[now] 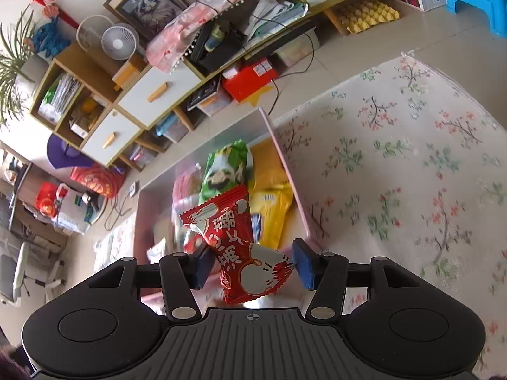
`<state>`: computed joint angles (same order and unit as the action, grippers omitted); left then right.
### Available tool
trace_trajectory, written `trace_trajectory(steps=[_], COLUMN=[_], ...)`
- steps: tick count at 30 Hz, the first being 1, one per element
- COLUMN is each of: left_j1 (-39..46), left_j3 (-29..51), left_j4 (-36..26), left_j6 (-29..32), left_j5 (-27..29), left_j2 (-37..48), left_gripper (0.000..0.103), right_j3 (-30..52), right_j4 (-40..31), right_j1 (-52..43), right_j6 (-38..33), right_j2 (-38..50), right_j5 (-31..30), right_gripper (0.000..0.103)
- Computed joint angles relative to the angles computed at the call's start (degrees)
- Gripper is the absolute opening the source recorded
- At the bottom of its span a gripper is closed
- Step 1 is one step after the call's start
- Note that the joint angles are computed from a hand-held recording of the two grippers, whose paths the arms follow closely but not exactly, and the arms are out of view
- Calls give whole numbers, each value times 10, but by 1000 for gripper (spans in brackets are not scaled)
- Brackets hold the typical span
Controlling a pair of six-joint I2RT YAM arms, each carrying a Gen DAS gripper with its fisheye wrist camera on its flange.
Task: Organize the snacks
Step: 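Carry white cake pack and red candy bag into the pink box and release both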
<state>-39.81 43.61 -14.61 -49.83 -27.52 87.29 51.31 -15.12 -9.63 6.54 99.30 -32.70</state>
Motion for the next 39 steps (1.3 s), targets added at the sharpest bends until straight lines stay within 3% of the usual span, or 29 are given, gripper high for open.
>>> trace_trajectory(steps=[5, 12, 22, 24, 25, 28, 33, 39], left_j1=[51, 79, 82, 76, 73, 66, 54, 45], left_j3=[37, 84, 91, 82, 83, 78, 72, 61], left_j4=[56, 101, 124, 134, 136, 134, 134, 122], left_j6=[69, 106, 129, 124, 123, 123, 134, 135], left_j5=[11, 16, -13, -27, -36, -36, -53, -59], left_j2=[75, 164, 191, 187, 189, 179, 162, 139], left_gripper=[44, 44, 45, 49, 57, 66, 83, 89], right_j3=[26, 53, 70, 72, 73, 74, 59, 49], right_j4=[22, 42, 43, 39, 36, 32, 32, 16], right_j1=[8, 16, 18, 17, 15, 10, 17, 15], right_j6=[-3, -6, -3, -2, -2, -8, -16, -23], right_j2=[52, 84, 109, 110, 110, 105, 81, 52], right_j5=[4, -4, -19, -23, -31, -48, -33, -30], right_gripper=[53, 53, 55, 58, 64, 78, 81, 85])
